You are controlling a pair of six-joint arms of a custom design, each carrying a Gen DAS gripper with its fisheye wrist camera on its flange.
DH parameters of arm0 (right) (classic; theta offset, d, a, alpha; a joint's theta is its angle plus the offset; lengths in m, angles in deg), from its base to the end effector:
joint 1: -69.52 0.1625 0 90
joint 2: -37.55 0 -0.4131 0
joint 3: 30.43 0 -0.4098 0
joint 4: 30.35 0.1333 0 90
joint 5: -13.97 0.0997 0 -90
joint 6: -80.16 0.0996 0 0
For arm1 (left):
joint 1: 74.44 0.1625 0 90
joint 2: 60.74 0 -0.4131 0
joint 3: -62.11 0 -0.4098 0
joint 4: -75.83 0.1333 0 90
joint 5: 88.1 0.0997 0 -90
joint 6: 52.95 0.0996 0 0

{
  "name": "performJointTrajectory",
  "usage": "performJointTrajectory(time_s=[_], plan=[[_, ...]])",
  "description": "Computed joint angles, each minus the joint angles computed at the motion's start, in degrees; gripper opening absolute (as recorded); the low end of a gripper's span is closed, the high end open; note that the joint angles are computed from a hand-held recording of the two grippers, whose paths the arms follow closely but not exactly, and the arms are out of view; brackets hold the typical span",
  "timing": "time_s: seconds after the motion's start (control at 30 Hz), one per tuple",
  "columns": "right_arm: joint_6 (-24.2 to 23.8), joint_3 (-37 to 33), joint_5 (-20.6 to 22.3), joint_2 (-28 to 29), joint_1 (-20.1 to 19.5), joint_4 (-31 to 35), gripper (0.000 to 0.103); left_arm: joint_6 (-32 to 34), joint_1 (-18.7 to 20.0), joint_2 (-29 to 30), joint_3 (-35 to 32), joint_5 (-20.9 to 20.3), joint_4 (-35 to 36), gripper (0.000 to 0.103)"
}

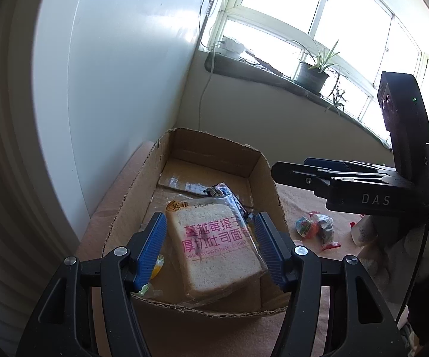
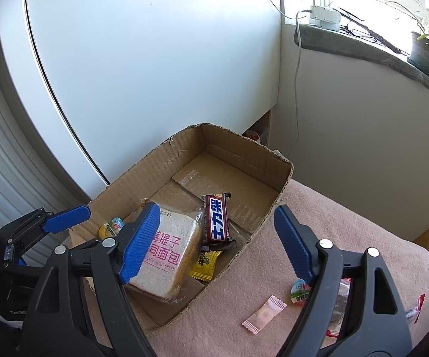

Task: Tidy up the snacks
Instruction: 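Carry the chocolate bar and green sweet into the box with both tools, then open both tools and move them back to the snack pile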

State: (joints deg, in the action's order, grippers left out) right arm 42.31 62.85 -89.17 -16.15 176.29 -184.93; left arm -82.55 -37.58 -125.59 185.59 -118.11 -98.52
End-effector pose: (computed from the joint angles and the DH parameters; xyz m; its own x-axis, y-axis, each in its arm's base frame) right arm 0.3055 -0.6304 0.1886 -0.5977 -0.6817 0.4220 -0.7956 0.5692 -0.2073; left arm -0.2686 -0.4758 0.1849 -0.8784 -0.1150 -0.4640 0.3301 0.5562 -0.7627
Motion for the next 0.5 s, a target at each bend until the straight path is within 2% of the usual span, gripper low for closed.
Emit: performJointTrajectory(time_s=[0.07,0.3,0.5], plan=[[0.03,0.64,0.18,-0.86,-0.16,-0.3,0.089,0.07,-0.41,0.06,0.02,0.07,0.0,0.061],[-0.63,4.15,-0.4,-5.1,-0.86,-0.53,0.089,-0.98,-1.92,-0.09,0.5,0.11,0.94,0.061],[-3.12,8.7,-1.4,-10.78,-2.5,-1.14,0.089,-0.31,-3.01,0.98,0.42,-0.94,-0.45,0.061]])
